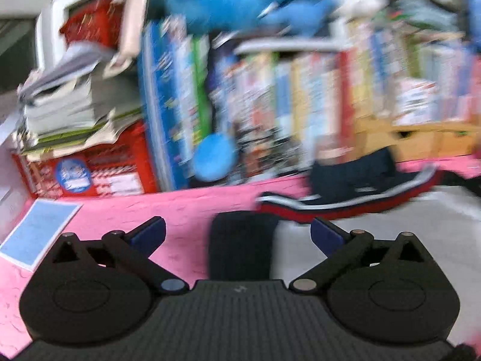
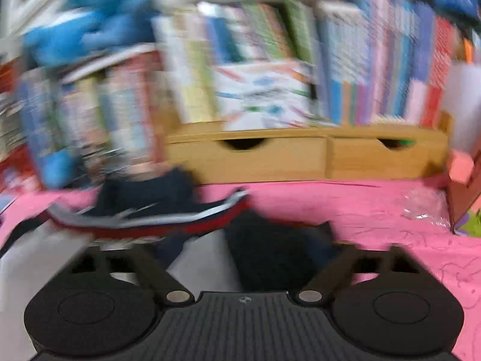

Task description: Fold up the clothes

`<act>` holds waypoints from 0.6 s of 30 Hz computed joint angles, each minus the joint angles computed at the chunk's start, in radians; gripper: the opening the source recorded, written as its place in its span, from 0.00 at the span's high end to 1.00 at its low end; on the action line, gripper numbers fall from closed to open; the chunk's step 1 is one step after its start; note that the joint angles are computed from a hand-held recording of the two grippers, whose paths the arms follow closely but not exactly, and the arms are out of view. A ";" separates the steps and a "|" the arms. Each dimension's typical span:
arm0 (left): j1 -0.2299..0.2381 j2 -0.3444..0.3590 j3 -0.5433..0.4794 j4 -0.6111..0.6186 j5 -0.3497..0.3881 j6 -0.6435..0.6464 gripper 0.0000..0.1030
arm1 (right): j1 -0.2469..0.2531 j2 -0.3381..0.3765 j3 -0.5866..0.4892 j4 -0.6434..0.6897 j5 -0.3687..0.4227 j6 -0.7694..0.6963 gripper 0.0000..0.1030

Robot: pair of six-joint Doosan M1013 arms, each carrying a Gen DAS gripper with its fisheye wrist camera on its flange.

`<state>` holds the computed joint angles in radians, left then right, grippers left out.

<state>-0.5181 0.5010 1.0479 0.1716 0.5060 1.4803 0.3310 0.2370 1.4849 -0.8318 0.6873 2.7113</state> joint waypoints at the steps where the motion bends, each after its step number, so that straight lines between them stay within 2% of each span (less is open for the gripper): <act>1: -0.009 -0.019 0.031 -0.054 -0.013 0.067 0.00 | 0.019 -0.005 -0.004 0.036 0.002 -0.063 0.93; 3: -0.026 -0.050 0.082 -0.160 -0.026 0.202 0.00 | 0.051 -0.007 -0.009 0.120 -0.027 -0.185 0.92; 5: -0.046 -0.042 0.081 -0.193 0.007 0.269 0.00 | 0.075 0.011 -0.030 0.190 -0.028 -0.303 0.92; 7: -0.064 -0.013 0.048 -0.157 0.053 0.259 0.00 | 0.088 0.052 -0.069 0.205 0.015 -0.364 0.92; 9: -0.081 0.020 0.007 -0.118 0.104 0.244 0.00 | 0.072 0.095 -0.113 0.245 0.048 -0.369 0.92; 10: -0.088 0.046 -0.034 -0.074 0.139 0.206 0.00 | 0.056 0.111 -0.128 0.277 0.042 -0.362 0.92; 12: -0.101 0.105 -0.128 0.005 0.222 0.135 0.00 | 0.021 0.121 -0.125 0.326 -0.024 -0.317 0.92; 14: -0.108 0.180 -0.254 0.096 0.314 0.037 0.00 | -0.009 0.137 -0.143 0.385 -0.061 -0.307 0.92; 18: -0.110 0.313 -0.482 0.223 0.467 -0.068 0.00 | -0.042 0.155 -0.167 0.461 -0.079 -0.339 0.93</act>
<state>-0.6283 0.8141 0.5661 0.3943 0.9733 1.4124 0.2890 0.3923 1.3178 -0.3707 0.6083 2.3719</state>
